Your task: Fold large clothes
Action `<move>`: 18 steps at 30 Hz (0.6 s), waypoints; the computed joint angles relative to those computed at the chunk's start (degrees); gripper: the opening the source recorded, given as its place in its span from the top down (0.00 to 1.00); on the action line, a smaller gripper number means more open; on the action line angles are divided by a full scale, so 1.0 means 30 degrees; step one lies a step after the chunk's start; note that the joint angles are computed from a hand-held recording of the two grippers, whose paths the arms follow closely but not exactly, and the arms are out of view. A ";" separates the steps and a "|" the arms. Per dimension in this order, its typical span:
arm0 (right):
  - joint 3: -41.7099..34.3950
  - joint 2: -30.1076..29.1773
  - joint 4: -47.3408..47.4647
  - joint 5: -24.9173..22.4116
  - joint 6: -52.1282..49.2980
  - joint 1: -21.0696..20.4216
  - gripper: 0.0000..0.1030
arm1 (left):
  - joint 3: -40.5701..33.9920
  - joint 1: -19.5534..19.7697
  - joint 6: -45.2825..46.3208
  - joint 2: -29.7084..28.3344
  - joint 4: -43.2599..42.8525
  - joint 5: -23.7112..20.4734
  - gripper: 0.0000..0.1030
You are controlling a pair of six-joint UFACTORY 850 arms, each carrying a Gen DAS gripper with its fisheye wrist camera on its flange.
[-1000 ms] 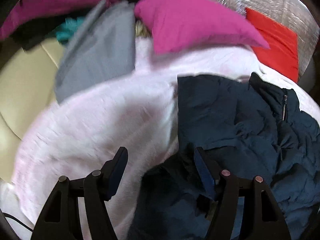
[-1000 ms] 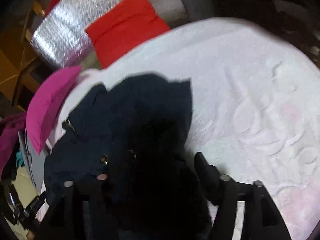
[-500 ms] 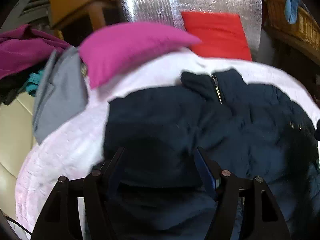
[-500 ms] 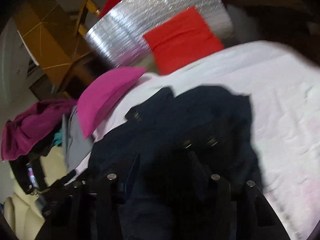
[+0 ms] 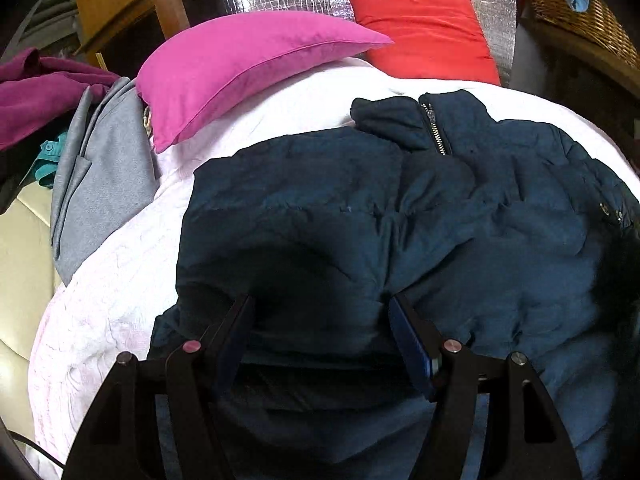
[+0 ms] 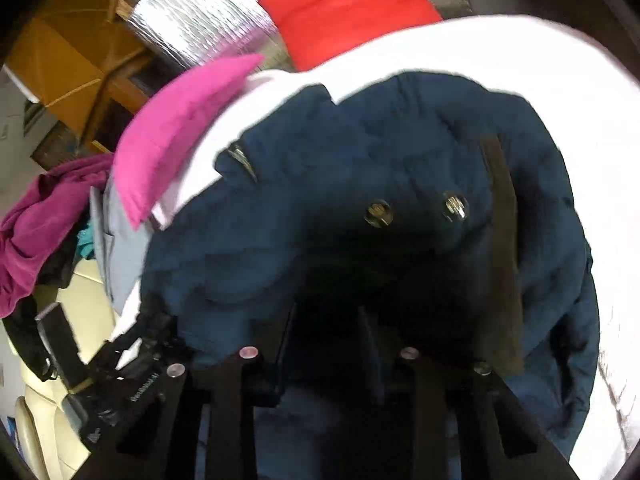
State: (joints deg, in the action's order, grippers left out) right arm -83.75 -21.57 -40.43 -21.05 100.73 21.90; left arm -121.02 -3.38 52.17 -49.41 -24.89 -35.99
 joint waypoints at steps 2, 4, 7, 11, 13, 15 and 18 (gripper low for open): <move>-0.0411 -0.0164 -0.1015 0.0021 0.0645 0.0087 0.66 | 0.0016 0.0010 0.0079 0.0001 -0.0021 0.0053 0.32; -0.1036 -0.0652 -0.0737 -0.0086 0.0190 0.0111 0.66 | 0.0278 0.0001 0.0337 0.0142 -0.0111 0.0299 0.32; -0.1855 -0.1452 0.1776 -0.0553 -0.2025 -0.0057 0.66 | 0.0637 0.0019 0.0806 0.0343 -0.0396 0.0601 0.32; -0.2335 -0.2063 0.3951 -0.0695 -0.3678 -0.0350 0.67 | 0.0582 0.0080 0.1076 0.0314 -0.0673 0.0570 0.32; -0.2635 -0.2281 0.4276 -0.1020 -0.4085 -0.0351 0.67 | 0.0617 0.0070 0.1162 0.0324 -0.0679 0.0664 0.32; -0.2989 -0.2572 0.4282 -0.1485 -0.4431 -0.0281 0.67 | 0.0668 0.0045 0.1189 0.0344 -0.0661 0.0782 0.32; -0.3302 -0.2896 0.4218 -0.1681 -0.4696 -0.0272 0.67 | 0.0819 0.0038 0.1269 0.0422 -0.0667 0.0928 0.32</move>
State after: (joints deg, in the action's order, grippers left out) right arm -93.65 -30.26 -27.78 -26.10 86.64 21.08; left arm -118.56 -3.26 55.98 -48.14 -26.89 -33.21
